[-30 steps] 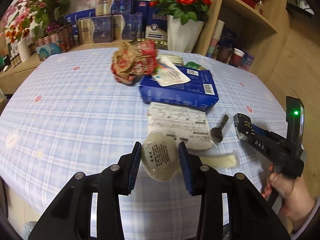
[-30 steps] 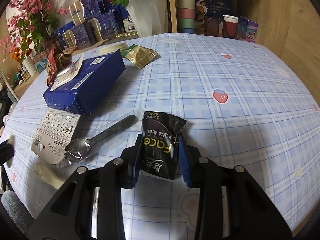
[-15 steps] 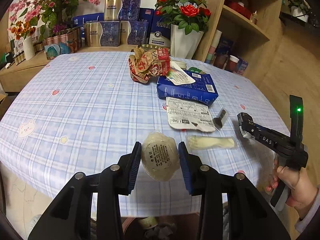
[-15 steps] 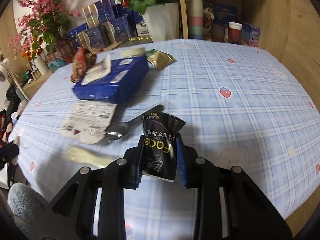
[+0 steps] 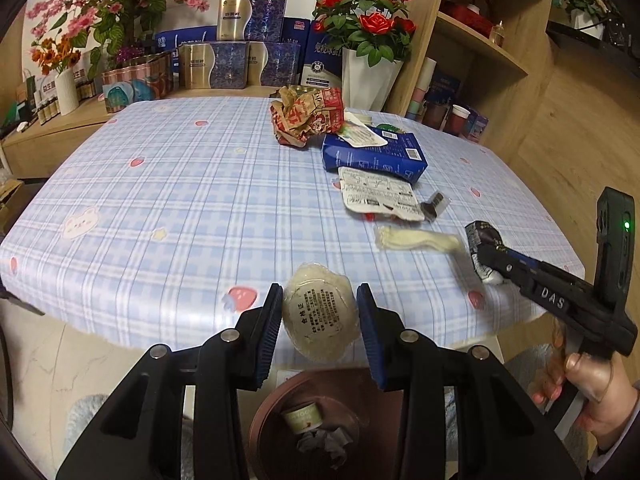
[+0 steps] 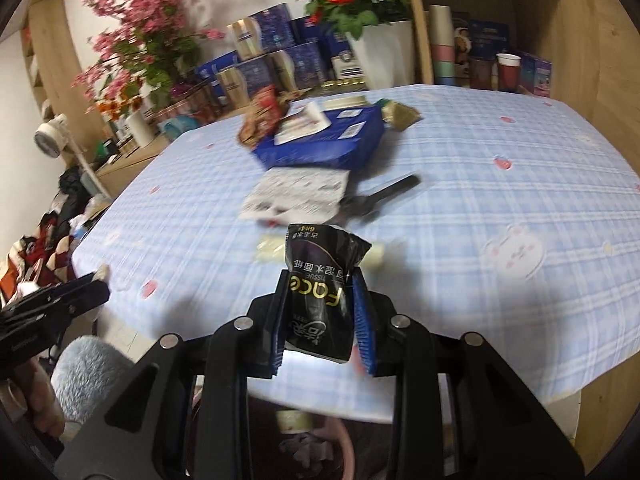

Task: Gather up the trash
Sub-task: 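Carry the packet over the bin with the right tool while the left tool carries the mask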

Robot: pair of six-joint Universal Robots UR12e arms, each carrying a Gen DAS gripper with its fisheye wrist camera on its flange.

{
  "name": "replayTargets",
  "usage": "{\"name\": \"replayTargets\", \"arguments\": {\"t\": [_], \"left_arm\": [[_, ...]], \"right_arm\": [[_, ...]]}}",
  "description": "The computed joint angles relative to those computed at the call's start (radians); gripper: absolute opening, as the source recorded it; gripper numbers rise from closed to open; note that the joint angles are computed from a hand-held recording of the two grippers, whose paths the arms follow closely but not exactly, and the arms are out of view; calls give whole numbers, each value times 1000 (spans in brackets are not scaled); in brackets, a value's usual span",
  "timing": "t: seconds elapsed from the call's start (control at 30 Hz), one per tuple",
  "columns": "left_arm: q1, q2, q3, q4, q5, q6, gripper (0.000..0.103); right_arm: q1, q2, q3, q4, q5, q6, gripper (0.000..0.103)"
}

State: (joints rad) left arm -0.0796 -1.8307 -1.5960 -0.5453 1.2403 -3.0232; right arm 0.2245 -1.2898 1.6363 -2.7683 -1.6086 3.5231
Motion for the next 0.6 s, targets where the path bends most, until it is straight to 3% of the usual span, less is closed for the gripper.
{"name": "replayTargets", "arguments": {"t": [0.33,0.47,0.6], "left_arm": [[25,60,-98,-7,3,39,37],[34,74,-120,1,-2,39,37],[39,78,-133,14,-3,38,37]], "right_arm": [[56,-7,55,4,83,-40,32],[70,-2,60,52,145,-92,31],[88,14,36,162,160,-158,32]]}}
